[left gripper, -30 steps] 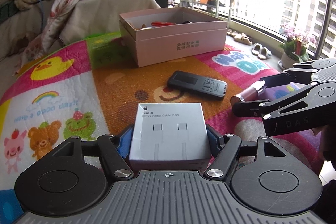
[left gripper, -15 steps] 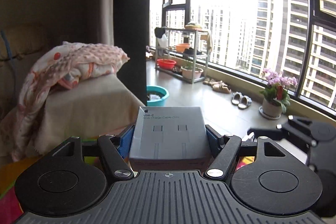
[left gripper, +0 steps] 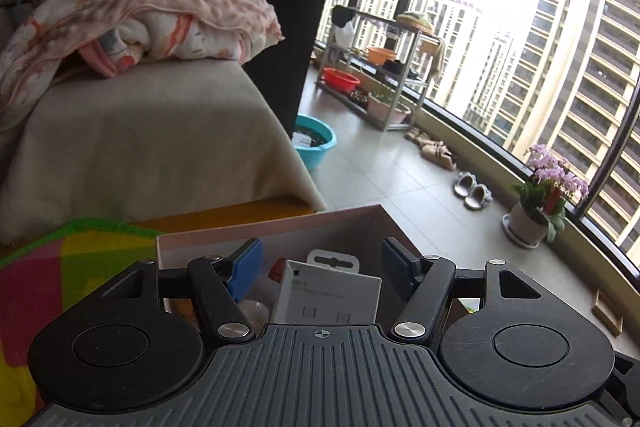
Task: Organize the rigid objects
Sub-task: 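Drop the cable box and lipstick into the pink box with both tools, then grasp the black remote on the mat with the right tool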
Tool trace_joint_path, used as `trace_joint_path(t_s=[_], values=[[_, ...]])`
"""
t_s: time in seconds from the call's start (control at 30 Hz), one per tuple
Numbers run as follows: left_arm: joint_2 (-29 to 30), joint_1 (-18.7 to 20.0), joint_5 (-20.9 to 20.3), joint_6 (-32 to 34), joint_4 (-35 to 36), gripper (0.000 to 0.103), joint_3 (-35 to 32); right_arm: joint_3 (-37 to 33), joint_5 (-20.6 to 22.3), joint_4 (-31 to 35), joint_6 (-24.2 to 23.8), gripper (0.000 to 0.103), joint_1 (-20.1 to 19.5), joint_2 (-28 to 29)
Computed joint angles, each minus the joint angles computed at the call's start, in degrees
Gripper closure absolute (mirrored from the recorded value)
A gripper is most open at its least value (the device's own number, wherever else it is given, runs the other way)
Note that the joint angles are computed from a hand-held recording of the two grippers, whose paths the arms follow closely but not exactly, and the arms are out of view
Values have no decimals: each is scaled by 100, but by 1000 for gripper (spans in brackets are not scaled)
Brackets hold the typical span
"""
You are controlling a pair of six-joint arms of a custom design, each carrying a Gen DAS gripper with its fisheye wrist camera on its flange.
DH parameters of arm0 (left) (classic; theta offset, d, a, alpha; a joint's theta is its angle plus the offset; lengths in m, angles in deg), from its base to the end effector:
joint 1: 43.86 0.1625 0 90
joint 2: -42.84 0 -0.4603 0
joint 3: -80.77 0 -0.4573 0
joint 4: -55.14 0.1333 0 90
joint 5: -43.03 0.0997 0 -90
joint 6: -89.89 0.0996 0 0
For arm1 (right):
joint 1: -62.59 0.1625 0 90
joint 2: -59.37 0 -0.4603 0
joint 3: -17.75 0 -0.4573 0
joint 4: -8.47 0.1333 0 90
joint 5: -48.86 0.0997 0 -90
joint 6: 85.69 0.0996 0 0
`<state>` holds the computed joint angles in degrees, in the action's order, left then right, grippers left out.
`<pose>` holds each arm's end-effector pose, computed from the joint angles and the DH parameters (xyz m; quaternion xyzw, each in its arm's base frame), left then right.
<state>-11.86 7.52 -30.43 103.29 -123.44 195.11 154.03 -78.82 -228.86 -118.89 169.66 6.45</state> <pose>-0.2673 -0.5936 0.1083 0.3879 0.8769 -0.2717 0.0819 0.1999 -0.4041 0.1305 0.1861 -0.7994 0.4579 0.3415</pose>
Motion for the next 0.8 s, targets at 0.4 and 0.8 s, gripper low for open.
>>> trace_joint_path(t_s=[0.4,0.8], values=[[-2117,-55,-367,-709,-573,33,2617,1333,71,-211,762,20,180,206],[-2300,-826,1667,-1085,-863,36,3480,1148,-435,-14,1154,20,409,526]])
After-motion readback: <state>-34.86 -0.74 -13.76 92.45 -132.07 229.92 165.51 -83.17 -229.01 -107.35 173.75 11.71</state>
